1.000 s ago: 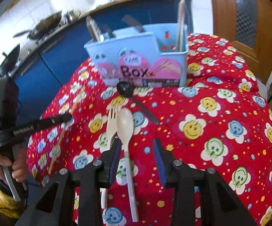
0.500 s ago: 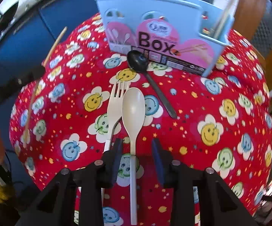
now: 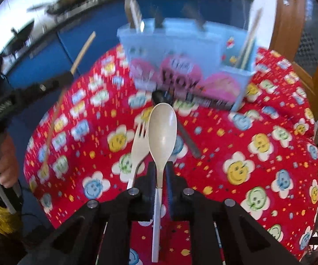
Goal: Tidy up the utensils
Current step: 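Lift the chopstick and white spoon and carry both over the holder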
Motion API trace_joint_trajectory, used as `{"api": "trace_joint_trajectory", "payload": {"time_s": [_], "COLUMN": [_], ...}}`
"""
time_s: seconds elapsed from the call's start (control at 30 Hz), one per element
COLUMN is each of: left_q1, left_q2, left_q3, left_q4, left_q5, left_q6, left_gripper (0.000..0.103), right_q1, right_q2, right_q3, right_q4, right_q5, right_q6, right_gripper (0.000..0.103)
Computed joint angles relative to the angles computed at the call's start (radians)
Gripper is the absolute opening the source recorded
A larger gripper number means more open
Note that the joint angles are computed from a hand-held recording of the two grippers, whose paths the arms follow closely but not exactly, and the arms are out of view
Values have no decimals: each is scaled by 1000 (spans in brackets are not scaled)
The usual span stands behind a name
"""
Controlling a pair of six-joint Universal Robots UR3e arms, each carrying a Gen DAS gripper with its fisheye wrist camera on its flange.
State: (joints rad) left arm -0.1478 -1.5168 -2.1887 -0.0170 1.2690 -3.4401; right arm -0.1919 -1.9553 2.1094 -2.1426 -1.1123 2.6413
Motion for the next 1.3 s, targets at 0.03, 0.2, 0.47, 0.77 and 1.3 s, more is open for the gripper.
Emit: {"api": "trace_joint_trajectory", "payload": {"time_s": [0.03, 0.2, 0.47, 0.77, 1.3], "left_q1": [-4, -39, -83, -123, -235], "left_q2": [-6, -58, -171, -346, -724], "left_q3": [11, 108, 344, 619, 970], "left_q4": [8, 23, 13, 40, 196], "left_q5": [4, 50, 149, 252, 514], "left_q6": [-4, -9, -23, -11, 55], "left_gripper": [4, 4, 4, 4, 4], "right_q1": [-37, -229, -290, -294, -137], "right_q2": [-40, -213, -151, -20, 285], "right_q3": [25, 110, 101, -25, -185], "right_q4": [-3, 4, -265, -428, -729], "right_q5": [35, 243, 345, 360, 184], "right_q6": [-15, -50, 91, 185, 292], "right_gripper": [10, 10, 10, 10, 10]}}
